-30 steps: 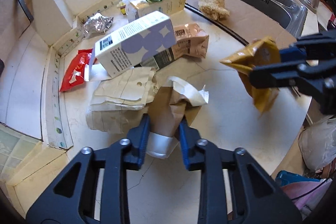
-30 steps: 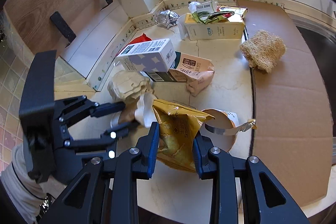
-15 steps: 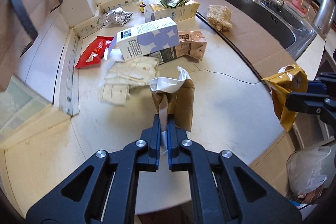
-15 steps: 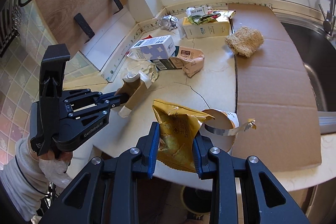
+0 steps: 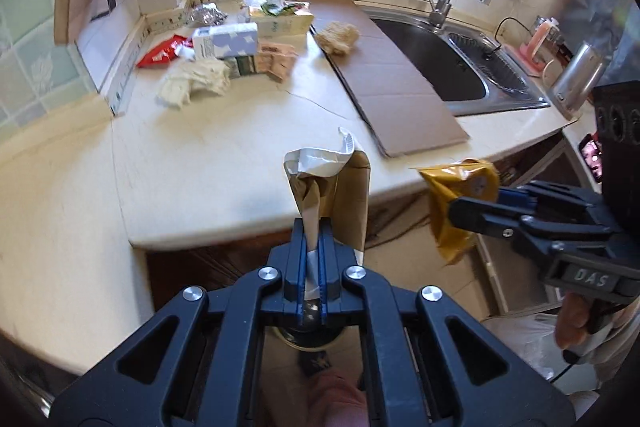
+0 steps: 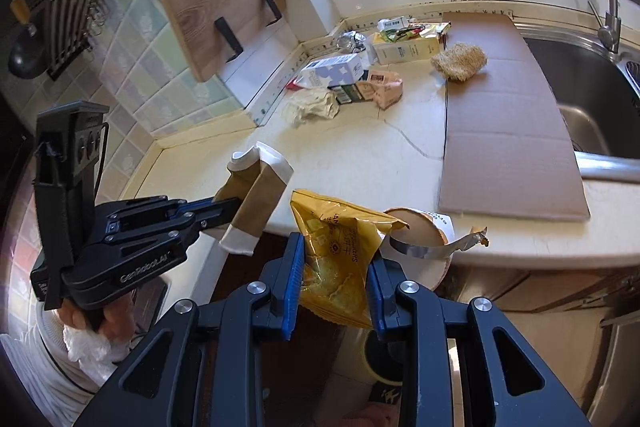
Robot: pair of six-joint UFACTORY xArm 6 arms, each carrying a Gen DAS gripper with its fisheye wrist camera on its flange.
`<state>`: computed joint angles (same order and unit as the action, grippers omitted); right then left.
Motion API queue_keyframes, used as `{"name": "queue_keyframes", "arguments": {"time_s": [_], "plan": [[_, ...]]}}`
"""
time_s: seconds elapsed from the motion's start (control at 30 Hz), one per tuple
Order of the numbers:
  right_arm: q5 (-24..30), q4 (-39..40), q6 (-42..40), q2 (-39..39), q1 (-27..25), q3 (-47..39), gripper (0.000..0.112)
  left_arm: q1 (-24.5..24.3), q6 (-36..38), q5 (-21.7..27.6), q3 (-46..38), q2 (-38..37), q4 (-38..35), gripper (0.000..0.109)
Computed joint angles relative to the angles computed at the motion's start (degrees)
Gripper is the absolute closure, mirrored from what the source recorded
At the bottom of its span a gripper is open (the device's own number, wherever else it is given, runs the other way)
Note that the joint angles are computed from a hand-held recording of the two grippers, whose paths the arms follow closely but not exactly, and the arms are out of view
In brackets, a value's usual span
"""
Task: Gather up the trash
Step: 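Carry the paper cup and yellow bag down over the trash bin with both tools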
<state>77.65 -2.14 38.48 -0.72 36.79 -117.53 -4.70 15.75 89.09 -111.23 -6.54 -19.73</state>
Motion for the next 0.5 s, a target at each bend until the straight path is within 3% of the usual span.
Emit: {"name": "queue_keyframes", "arguments": {"time_s": [0.33,0.5], "plan": [[-4.77,-1.28,7.73,-22.08,7.46,30.15,0.084,-7.99,-11.71,-4.32,31.59,-22.97,4.54,0.106],[-10.28,0.49,11.74,-31.48,9.72,47.4,0.084,-12.33,-17.22,-10.24,47.45,-31.09,7.49,0.106]]}}
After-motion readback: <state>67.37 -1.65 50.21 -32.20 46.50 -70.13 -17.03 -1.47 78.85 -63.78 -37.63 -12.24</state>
